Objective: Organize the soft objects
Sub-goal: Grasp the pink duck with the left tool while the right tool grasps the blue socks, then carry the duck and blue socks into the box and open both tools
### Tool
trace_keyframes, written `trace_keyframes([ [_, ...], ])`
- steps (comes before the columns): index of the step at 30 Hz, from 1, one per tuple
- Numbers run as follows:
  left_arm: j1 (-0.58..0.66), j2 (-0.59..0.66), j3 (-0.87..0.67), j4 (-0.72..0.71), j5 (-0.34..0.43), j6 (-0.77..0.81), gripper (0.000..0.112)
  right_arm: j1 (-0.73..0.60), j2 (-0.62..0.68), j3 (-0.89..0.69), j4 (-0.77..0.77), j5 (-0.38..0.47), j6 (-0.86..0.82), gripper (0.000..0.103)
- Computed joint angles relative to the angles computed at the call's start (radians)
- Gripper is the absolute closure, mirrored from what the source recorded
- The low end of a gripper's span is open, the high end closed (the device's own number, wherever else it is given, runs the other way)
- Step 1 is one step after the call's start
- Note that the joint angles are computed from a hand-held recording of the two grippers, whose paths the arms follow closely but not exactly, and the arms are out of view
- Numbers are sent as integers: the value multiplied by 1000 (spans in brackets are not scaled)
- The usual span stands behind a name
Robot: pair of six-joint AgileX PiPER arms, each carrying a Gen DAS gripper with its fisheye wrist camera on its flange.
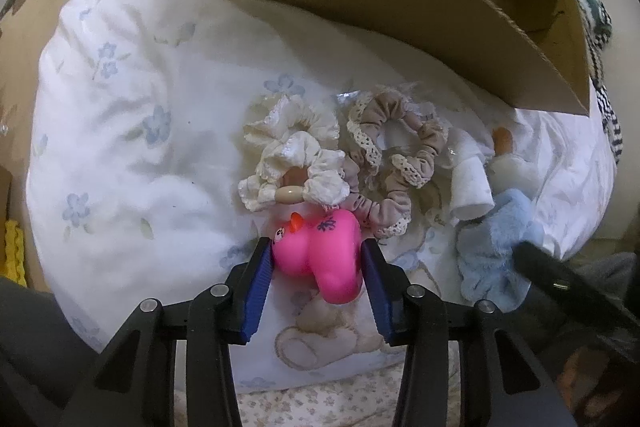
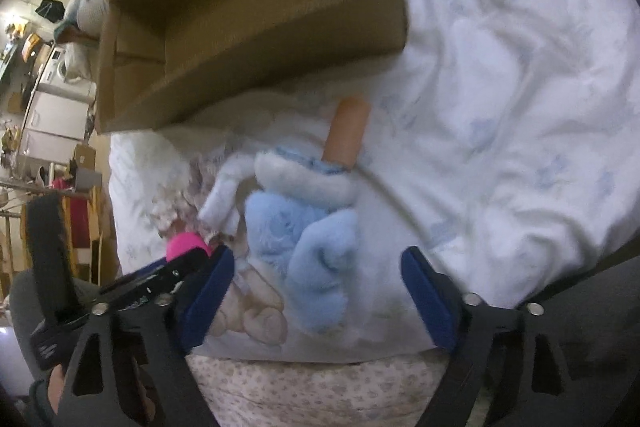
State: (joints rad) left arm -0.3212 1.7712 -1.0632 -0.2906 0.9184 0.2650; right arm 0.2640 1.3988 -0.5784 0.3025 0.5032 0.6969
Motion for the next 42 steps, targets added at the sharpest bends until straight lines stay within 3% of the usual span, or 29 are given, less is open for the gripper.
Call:
trace_keyframes([
  [1,-4,-17,10,12,-3,4,72,25,31,-15,-29,-6,37,28],
  [2,-4,-34,17,22,-1,13,73,40,52,-26,-44,-9,51,47],
  [3,-2,-51,24,26,5,22,73,57,68,-43,-83,1,87,59],
  [7,16,-133,30,17,43,39,73,92,31,-76,-209,49,204,83],
  [8,22,-151,15,19,65,40,73,98,19,-84,-222,60,216,84],
  [16,-18,-201,-134,93,143,-5,74,93,-231,-79,-264,115,249,90],
  [22,-25,-100,-359,109,176,-21,74,-73,-332,-140,-124,165,-27,90],
  [26,-44,-14,-515,149,200,-74,74,-198,-273,-223,-19,185,-223,90],
  [35,-121,248,-891,259,275,-140,74,-302,-111,-342,45,137,-379,90],
  [42,-172,379,-1021,320,287,-157,74,-340,77,-433,95,115,-476,90],
])
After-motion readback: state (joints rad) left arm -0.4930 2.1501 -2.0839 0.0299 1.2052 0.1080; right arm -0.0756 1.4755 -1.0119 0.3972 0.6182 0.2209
